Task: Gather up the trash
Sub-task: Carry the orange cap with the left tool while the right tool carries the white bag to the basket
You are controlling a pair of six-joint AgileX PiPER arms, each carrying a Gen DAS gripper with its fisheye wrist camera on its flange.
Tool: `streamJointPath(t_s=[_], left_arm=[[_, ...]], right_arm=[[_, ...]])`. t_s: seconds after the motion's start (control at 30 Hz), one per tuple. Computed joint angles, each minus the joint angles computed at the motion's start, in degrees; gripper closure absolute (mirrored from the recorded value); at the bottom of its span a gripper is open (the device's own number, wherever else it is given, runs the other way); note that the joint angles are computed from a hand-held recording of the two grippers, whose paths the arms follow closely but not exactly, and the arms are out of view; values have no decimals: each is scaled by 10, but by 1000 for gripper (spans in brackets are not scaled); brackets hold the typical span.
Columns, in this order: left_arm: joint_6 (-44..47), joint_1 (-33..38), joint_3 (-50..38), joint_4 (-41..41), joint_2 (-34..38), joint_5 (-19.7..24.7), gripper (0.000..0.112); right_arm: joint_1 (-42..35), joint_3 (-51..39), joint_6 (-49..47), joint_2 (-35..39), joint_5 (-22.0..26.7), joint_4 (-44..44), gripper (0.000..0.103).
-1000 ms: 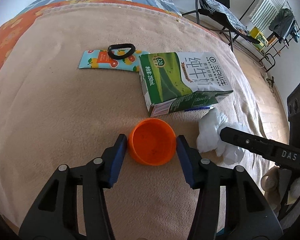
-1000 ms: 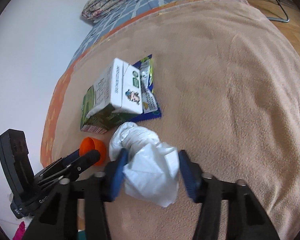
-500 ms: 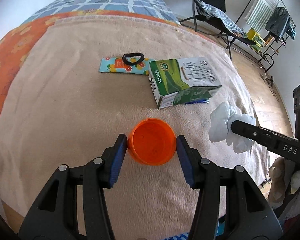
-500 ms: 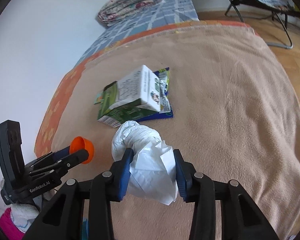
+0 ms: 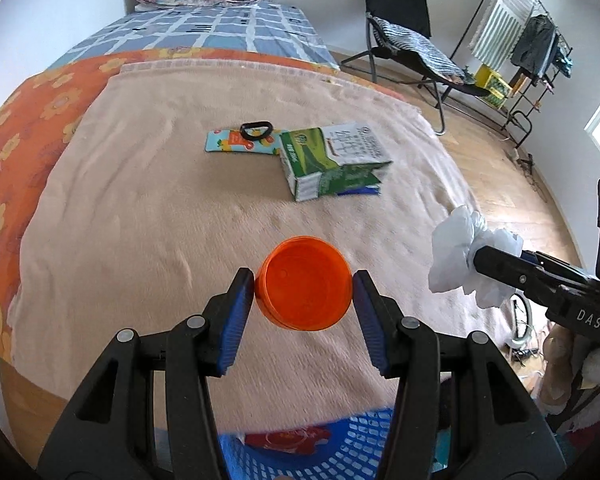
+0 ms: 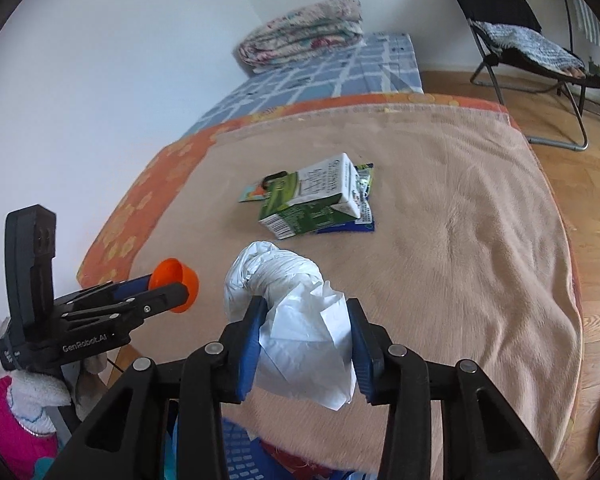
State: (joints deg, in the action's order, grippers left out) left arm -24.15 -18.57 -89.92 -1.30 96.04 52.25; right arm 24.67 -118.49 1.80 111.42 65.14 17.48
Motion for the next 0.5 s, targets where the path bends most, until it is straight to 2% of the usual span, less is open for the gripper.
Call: streamJointPath(t_s=[0.5], left_arm=[[-27,-56,189,4,-155,-28,60]], right_arm=[[35,278,-59,-188,-110,27,62]])
